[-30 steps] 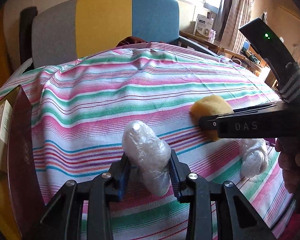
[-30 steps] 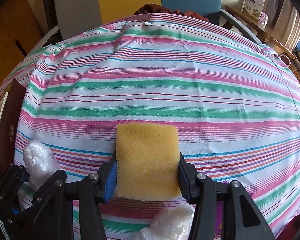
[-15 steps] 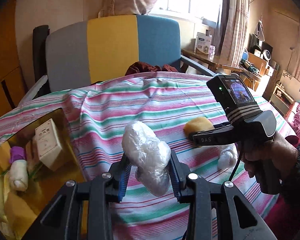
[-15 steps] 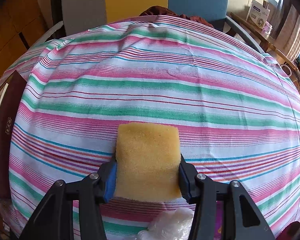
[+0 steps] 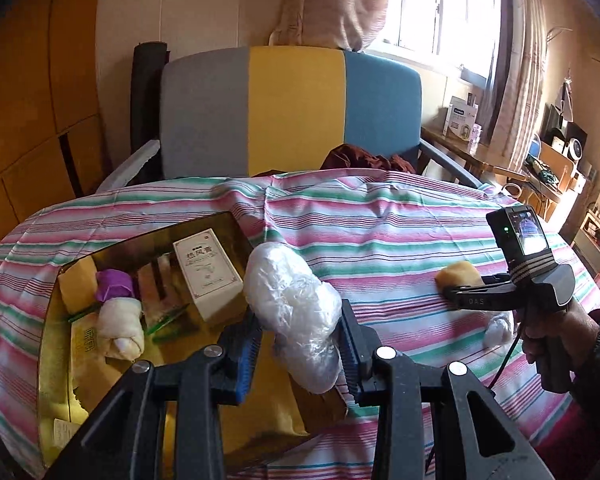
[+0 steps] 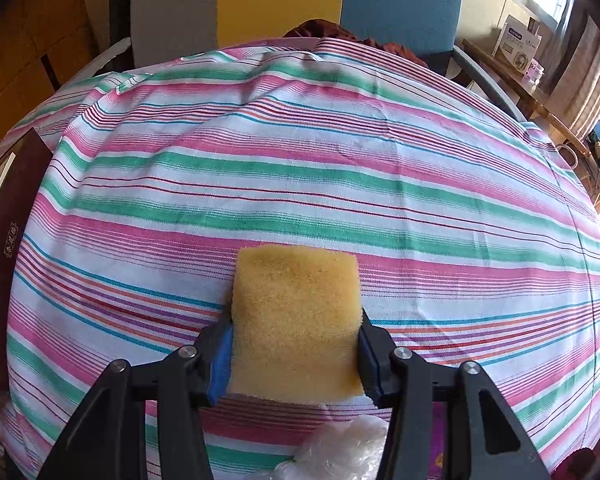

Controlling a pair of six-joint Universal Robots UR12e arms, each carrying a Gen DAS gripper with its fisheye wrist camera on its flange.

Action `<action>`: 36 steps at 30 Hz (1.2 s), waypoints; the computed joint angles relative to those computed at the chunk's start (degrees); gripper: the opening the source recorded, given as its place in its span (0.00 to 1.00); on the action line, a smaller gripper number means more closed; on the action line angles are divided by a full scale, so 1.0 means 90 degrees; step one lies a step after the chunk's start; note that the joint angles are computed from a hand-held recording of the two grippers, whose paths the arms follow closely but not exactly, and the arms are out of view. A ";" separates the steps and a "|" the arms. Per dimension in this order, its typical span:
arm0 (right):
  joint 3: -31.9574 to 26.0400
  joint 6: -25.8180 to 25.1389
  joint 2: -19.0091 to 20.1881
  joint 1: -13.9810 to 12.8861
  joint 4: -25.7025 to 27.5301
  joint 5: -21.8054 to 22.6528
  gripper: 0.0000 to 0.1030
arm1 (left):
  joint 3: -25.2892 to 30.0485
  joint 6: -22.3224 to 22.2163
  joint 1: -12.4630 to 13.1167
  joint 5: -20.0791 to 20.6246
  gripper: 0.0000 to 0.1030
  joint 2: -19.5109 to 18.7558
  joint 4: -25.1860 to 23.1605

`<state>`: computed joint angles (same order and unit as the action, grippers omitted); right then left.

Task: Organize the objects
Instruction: 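Carry the clear plastic bundle into the gold tray and open the left tool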

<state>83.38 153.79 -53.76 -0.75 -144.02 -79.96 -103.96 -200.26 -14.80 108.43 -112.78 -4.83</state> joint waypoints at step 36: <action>0.0046 -0.0180 0.0014 0.0069 -0.0246 -0.0255 0.50 | -0.0902 -0.1182 0.1180 -0.1204 0.36 0.0556 -0.0447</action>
